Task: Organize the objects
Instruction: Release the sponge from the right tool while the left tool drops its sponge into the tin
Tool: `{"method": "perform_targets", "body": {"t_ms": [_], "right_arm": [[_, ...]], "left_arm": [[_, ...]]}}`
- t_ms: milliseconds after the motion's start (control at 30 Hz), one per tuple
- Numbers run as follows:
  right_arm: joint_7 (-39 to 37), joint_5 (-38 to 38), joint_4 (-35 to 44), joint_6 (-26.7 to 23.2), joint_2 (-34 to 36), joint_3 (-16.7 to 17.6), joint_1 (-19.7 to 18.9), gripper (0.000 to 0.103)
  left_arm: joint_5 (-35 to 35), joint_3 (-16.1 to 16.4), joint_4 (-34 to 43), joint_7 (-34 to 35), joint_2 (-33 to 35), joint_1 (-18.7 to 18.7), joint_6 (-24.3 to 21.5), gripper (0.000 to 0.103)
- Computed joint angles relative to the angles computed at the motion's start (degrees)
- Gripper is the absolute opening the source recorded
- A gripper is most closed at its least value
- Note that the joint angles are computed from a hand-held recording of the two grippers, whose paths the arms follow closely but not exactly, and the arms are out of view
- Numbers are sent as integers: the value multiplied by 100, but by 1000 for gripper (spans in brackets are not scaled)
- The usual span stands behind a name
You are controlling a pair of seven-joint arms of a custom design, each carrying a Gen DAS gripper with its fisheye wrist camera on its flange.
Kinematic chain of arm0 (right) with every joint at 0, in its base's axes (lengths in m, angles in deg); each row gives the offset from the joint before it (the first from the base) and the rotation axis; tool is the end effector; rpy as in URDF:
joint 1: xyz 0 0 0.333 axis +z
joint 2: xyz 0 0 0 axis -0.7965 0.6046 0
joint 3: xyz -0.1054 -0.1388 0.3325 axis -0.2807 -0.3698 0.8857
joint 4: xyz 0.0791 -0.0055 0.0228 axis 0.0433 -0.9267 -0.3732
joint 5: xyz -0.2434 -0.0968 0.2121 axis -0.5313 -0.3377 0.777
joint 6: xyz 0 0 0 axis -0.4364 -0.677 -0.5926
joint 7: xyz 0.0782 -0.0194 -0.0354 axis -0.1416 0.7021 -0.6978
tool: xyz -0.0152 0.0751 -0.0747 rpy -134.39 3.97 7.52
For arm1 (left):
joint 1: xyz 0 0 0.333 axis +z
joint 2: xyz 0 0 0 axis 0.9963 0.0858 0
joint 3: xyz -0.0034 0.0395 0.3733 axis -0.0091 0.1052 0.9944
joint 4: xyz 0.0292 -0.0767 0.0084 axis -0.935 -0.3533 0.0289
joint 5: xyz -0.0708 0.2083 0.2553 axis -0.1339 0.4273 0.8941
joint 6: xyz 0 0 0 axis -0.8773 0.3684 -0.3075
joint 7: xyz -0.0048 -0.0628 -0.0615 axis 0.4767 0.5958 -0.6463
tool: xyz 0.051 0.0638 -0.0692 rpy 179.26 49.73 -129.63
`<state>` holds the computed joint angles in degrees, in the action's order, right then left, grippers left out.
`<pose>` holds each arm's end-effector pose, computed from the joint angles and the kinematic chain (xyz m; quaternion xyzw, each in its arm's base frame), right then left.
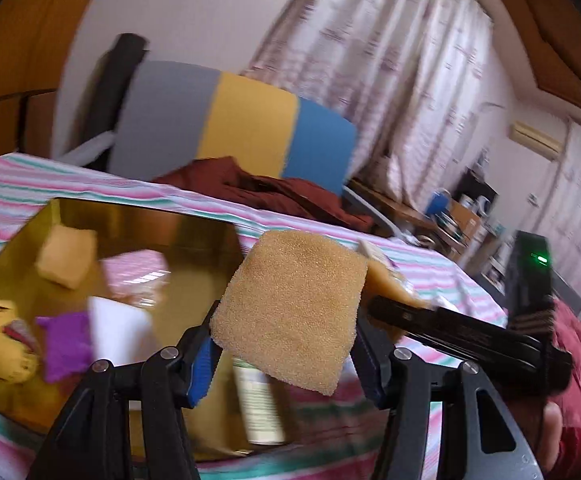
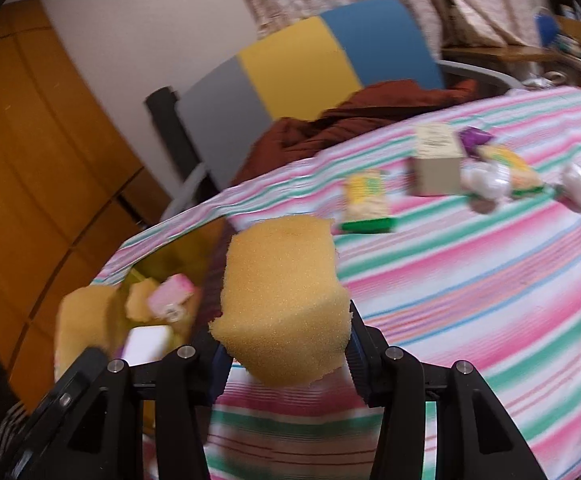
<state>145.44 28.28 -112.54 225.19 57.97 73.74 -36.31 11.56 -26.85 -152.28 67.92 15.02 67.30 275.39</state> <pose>0.5958 0.3773 0.5079 -0.6681 0.5829 -0.0615 0.4584 0.4991 -0.1815 0.5160 -0.6600 0.5340 -0.4698 0.2419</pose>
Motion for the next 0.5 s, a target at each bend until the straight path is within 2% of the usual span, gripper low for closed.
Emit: {"method": "perform_targets", "body": {"t_ms": [133,233,367,433,500], "right_arm": [[-395,-31,560,-284,300,448,-12,50],[-701,20,957,-468,493,535,166,50],[-1023,117,1598,-877,788,388,584,51],[-1120,198,1926,-1114,944,268,799,53],[-1125,273,2207,-1277,1078,55,1042,62]], "left_arm": [[-616,241,-87,329,-112,23,80,59],[-1308,389,-14,805,-170,31,-45,59],[-1675,434,-24,922,-219,226,-287,59],[-1620,411,-153,798,-268,365,-321,59],[-1692,413,-204,796,-281,410,-337,59]]}}
